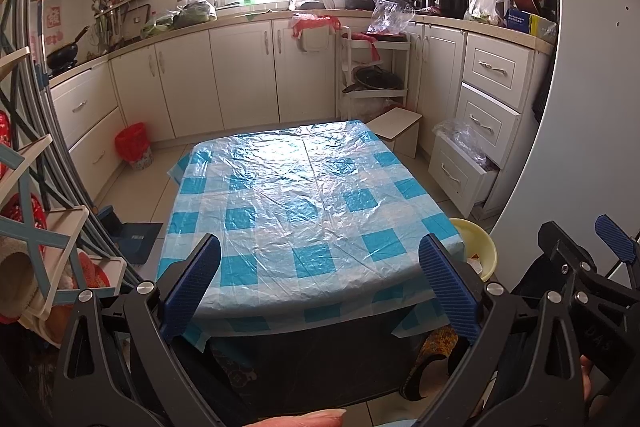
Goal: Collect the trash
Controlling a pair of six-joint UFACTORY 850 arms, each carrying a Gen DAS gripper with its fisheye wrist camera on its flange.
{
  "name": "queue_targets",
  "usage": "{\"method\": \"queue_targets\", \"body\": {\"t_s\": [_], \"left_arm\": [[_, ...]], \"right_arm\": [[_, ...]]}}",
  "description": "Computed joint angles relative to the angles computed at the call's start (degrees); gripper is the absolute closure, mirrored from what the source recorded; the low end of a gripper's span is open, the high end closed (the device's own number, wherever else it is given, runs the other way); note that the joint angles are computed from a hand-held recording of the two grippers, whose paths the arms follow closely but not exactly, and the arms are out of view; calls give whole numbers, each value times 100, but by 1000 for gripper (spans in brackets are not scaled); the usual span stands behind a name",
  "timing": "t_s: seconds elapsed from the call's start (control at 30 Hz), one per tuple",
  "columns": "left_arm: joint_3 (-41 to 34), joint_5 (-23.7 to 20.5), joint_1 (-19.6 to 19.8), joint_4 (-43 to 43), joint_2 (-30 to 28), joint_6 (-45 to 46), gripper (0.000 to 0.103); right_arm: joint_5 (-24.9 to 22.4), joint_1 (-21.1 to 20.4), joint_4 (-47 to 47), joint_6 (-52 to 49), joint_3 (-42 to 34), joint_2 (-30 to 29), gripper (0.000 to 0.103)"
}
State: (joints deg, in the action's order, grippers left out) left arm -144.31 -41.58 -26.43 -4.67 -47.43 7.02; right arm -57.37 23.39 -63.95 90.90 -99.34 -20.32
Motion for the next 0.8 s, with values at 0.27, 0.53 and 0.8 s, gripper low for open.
{"method": "queue_targets", "body": {"t_s": [0.27,0.53,0.8], "left_arm": [[61,44,-3,-17,42,-53,8],[703,525,-9,-11,391,59,8],[-273,-247,42,18,-171,-178,8]], "right_arm": [[2,-8,16,-17,26,24,7],[-3,9,-81,80,104,69,7],[-22,22,-207,140,108,63,7]]}}
